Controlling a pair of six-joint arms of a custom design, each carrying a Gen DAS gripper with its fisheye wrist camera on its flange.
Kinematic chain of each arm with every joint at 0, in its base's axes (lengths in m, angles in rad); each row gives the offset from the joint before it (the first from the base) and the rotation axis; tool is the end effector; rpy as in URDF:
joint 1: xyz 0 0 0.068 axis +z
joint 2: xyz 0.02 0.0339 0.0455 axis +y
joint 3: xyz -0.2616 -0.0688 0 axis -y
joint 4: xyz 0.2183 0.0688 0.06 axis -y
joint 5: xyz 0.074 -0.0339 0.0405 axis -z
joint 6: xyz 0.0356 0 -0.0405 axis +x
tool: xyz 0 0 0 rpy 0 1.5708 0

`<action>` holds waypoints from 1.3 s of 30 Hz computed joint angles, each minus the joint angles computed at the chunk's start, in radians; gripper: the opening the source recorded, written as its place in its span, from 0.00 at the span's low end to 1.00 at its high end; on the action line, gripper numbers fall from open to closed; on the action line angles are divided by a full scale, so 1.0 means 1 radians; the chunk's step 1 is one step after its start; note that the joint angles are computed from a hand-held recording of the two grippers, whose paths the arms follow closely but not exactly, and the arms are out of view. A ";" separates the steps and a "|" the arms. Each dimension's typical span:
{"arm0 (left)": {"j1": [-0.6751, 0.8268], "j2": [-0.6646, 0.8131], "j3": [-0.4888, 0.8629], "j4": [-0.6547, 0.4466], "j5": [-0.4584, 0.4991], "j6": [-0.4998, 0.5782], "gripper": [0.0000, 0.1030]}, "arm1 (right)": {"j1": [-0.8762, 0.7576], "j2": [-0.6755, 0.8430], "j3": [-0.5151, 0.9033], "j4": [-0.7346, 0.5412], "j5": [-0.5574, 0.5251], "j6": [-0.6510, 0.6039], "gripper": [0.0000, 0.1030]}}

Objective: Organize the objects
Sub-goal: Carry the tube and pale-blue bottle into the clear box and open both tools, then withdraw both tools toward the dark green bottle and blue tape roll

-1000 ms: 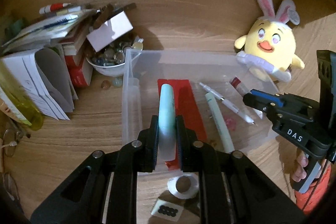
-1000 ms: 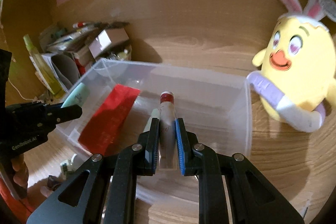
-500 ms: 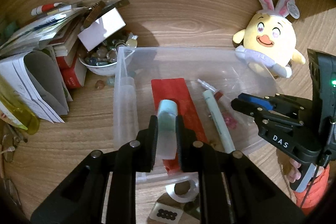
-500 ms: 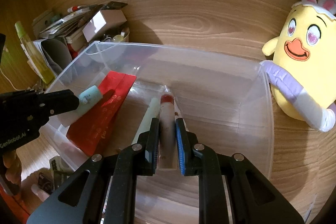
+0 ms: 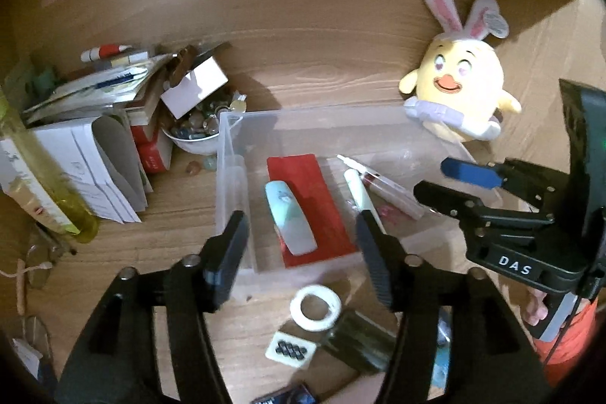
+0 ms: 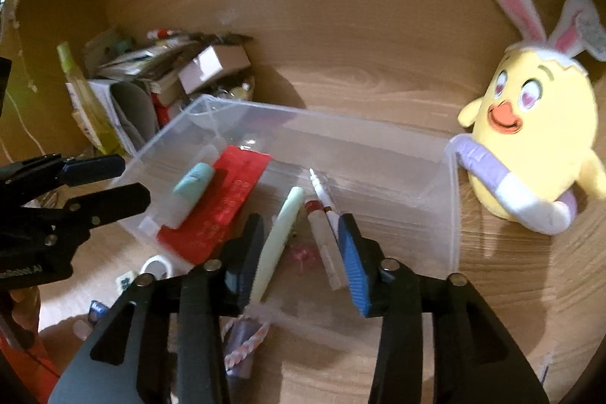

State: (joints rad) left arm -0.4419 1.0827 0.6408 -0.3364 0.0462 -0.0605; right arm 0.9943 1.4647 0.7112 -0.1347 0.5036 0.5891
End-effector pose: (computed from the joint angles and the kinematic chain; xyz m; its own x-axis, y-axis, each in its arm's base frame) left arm 0.1786 -0.0863 0.2285 -0.6611 0.2460 -0.7088 0.4177 0.9054 -0.0754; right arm 0.1555 0.2077 0.1864 -0.6675 -0.1338 -0.7325 -0.2376 0.9706 0.0392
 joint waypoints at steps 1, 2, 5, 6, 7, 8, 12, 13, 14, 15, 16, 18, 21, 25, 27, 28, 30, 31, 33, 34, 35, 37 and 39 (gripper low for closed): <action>-0.014 -0.027 -0.012 -0.005 -0.011 -0.003 0.70 | 0.031 -0.014 -0.001 -0.020 0.045 0.015 0.42; -0.029 -0.047 -0.020 -0.009 -0.029 -0.010 0.72 | 0.060 -0.027 -0.002 -0.041 0.079 0.032 0.42; -0.078 -0.111 -0.045 -0.034 -0.070 -0.020 0.72 | 0.117 -0.074 -0.021 -0.075 0.113 0.074 0.43; -0.095 -0.133 -0.054 -0.045 -0.081 -0.027 0.73 | 0.135 -0.089 -0.030 -0.085 0.121 0.093 0.43; -0.106 -0.147 -0.059 -0.053 -0.087 -0.032 0.75 | 0.154 -0.103 -0.039 -0.094 0.129 0.115 0.43; -0.116 -0.159 -0.066 -0.060 -0.090 -0.037 0.77 | 0.171 -0.116 -0.049 -0.101 0.135 0.136 0.43; -0.155 -0.210 -0.102 -0.089 -0.095 -0.065 0.78 | 0.257 -0.155 -0.085 -0.136 0.163 0.237 0.43; -0.162 -0.218 -0.114 -0.092 -0.093 -0.073 0.78 | 0.286 -0.145 -0.083 -0.154 0.178 0.266 0.43; -0.170 -0.222 -0.125 -0.093 -0.092 -0.081 0.78 | 0.316 -0.130 -0.078 -0.177 0.197 0.297 0.43; -0.178 -0.225 -0.135 -0.094 -0.093 -0.090 0.78 | 0.334 -0.116 -0.075 -0.187 0.207 0.316 0.43; -0.185 -0.224 -0.145 -0.090 -0.092 -0.098 0.78 | 0.357 -0.102 -0.074 -0.199 0.214 0.342 0.43; -0.193 -0.219 -0.167 -0.079 -0.089 -0.116 0.78 | 0.399 -0.084 -0.084 -0.203 0.216 0.397 0.43; -0.201 -0.188 -0.205 -0.041 -0.082 -0.140 0.78 | 0.452 -0.073 -0.112 -0.182 0.202 0.467 0.43; -0.194 -0.152 -0.244 0.006 -0.050 -0.161 0.78 | 0.513 -0.042 -0.135 -0.150 0.187 0.534 0.43; -0.185 -0.133 -0.255 0.026 -0.023 -0.162 0.78 | 0.526 -0.031 -0.150 -0.125 0.170 0.551 0.43; -0.179 -0.122 -0.262 0.039 -0.008 -0.160 0.78 | 0.534 -0.024 -0.154 -0.119 0.164 0.563 0.43; -0.177 -0.105 -0.272 0.058 0.001 -0.159 0.78 | 0.550 -0.012 -0.163 -0.105 0.157 0.587 0.43; -0.179 -0.098 -0.278 0.070 0.002 -0.158 0.78 | 0.557 -0.006 -0.164 -0.099 0.154 0.596 0.43; -0.194 -0.094 -0.289 0.087 -0.012 -0.164 0.78 | 0.572 0.002 -0.165 -0.089 0.156 0.608 0.43; -0.201 -0.092 -0.288 0.089 -0.019 -0.165 0.78 | 0.578 0.011 -0.156 -0.096 0.159 0.614 0.43; -0.204 -0.090 -0.288 0.090 -0.017 -0.165 0.78 | 0.584 0.021 -0.145 -0.108 0.163 0.620 0.43; -0.211 -0.091 -0.294 0.103 -0.024 -0.168 0.78 | 0.594 0.035 -0.130 -0.118 0.167 0.624 0.43; -0.217 -0.091 -0.299 0.112 -0.032 -0.165 0.74 | 0.596 0.046 -0.124 -0.105 0.161 0.616 0.43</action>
State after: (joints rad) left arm -0.6589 0.9913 0.3422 -0.2248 0.0144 -0.2258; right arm 1.5904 1.5109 0.5873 -0.2400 0.6646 1.2053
